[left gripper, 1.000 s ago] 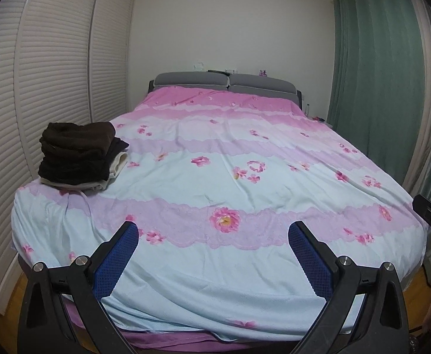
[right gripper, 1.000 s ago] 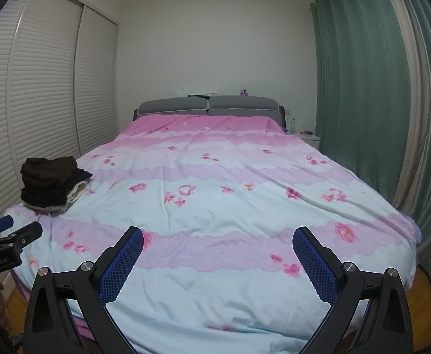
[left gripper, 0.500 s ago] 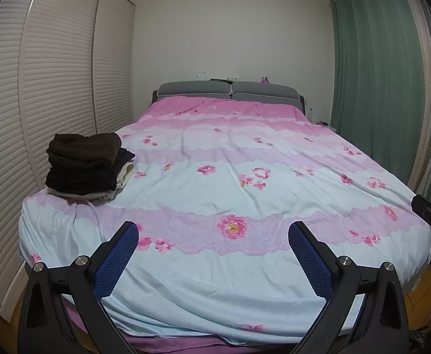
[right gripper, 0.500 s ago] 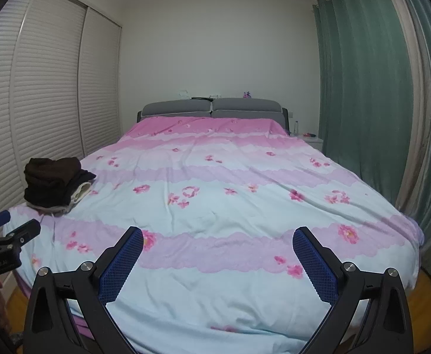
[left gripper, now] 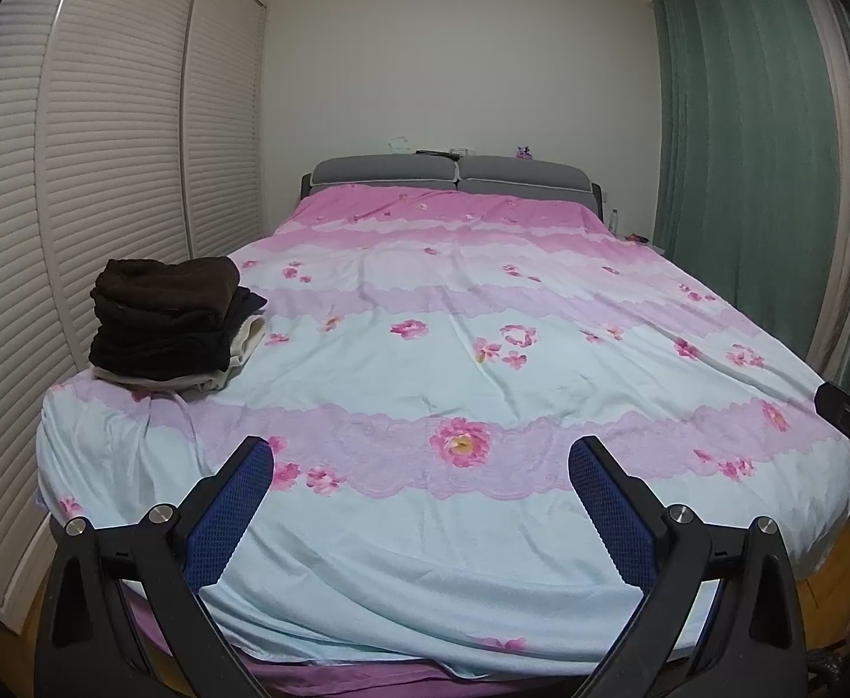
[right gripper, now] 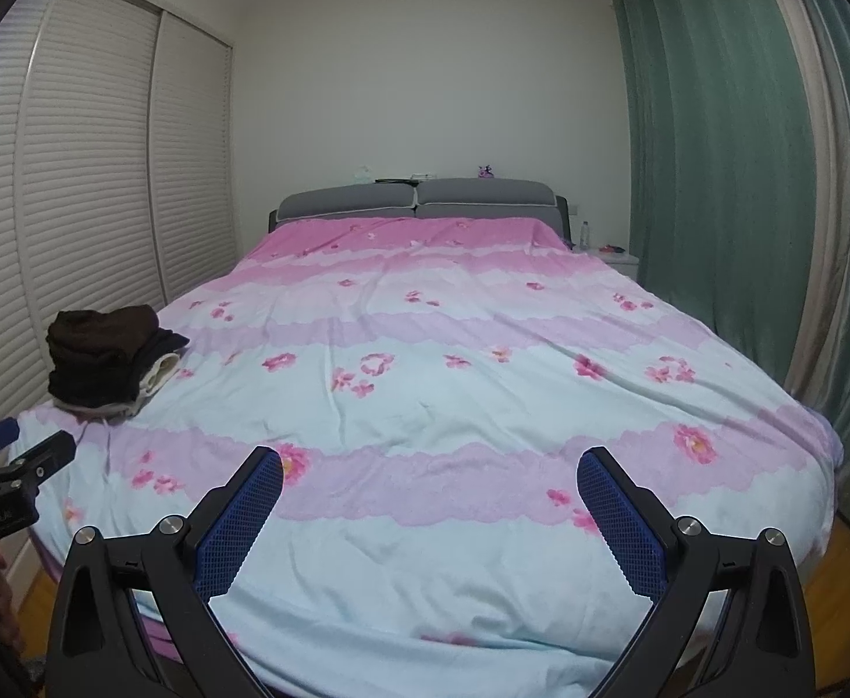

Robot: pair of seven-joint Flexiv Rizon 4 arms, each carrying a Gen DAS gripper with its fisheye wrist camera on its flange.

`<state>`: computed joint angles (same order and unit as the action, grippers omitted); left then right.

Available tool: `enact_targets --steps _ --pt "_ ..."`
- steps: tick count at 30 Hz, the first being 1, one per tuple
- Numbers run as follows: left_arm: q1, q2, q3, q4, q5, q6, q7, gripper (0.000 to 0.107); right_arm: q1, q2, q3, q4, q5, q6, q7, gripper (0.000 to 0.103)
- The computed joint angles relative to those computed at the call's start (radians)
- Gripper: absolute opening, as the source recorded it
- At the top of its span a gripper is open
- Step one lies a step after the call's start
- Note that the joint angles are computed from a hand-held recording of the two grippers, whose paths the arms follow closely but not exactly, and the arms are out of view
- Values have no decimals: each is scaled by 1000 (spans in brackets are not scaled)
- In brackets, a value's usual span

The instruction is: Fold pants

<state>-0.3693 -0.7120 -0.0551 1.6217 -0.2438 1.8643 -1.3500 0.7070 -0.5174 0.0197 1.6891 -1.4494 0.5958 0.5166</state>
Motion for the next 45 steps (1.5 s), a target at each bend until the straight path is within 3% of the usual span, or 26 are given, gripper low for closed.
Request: enact_targets --steps 29,39,45 --pt "21 2 -25 9 18 6 -2 103 -9 18 10 21 -15 4 23 102" --pt "-3 5 2 6 12 -11 3 103 -4 10 7 9 -12 -1 14 102" --pt "20 8 -26 8 17 -27 -6 103 2 -2 2 -10 -8 4 9 102"
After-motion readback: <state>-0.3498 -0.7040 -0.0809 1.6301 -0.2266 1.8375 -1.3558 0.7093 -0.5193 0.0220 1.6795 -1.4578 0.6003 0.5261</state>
